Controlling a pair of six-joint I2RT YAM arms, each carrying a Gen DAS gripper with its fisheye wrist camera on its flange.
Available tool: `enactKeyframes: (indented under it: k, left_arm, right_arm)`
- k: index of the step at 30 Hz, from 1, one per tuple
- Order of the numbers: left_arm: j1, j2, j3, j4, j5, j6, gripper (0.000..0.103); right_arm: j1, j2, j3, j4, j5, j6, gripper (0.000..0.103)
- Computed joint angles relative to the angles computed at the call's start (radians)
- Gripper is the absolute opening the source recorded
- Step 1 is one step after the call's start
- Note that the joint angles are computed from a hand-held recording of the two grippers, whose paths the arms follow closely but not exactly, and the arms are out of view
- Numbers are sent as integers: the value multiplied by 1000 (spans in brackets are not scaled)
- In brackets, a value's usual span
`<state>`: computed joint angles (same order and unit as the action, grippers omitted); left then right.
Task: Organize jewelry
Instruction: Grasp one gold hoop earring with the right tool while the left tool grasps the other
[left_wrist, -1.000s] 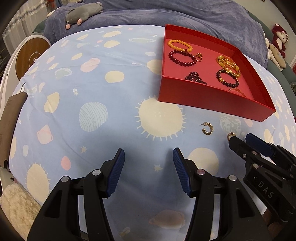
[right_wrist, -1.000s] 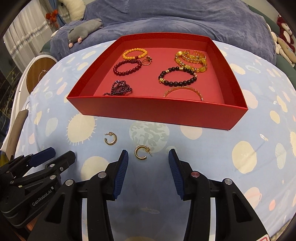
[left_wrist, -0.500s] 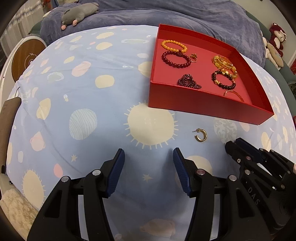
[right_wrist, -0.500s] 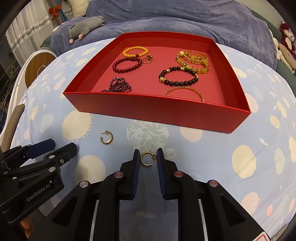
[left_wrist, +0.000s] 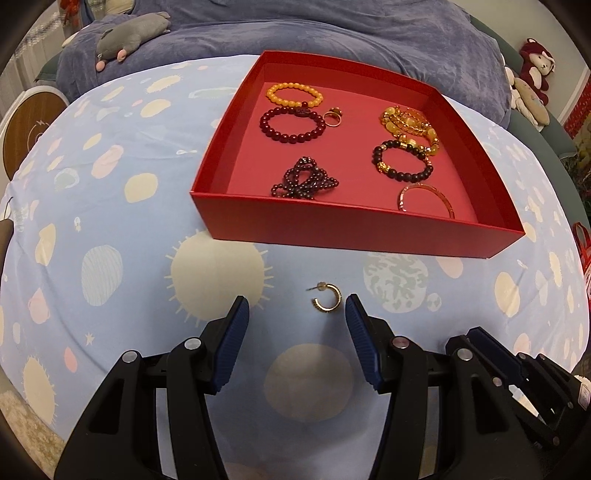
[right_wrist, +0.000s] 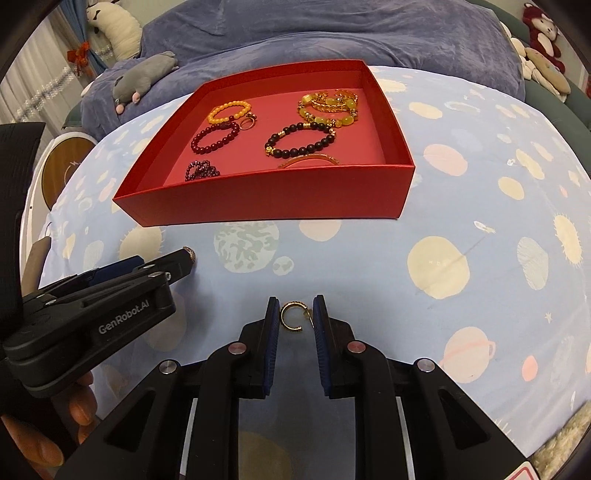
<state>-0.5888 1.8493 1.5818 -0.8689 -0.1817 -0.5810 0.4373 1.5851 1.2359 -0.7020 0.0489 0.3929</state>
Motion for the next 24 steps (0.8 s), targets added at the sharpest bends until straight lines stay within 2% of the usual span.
enactKeyframes:
  k: [6,8,13,24]
  left_arm:
    - [-7,35,34,5,-22,19,48]
    - [-12,41,39,5,-33,28,43]
    - [-21,44,42,6,-52,54,19]
    - [-26,26,35,-14,-45,37,19]
  right_arm:
    - [-5,3,0,7,-17,2,17]
    - [-6,4,-3,9,-20,3,18]
    - [-8,3,-6,7,-20,8,18]
    - [-3,-23,-10,-2,-15,7,18]
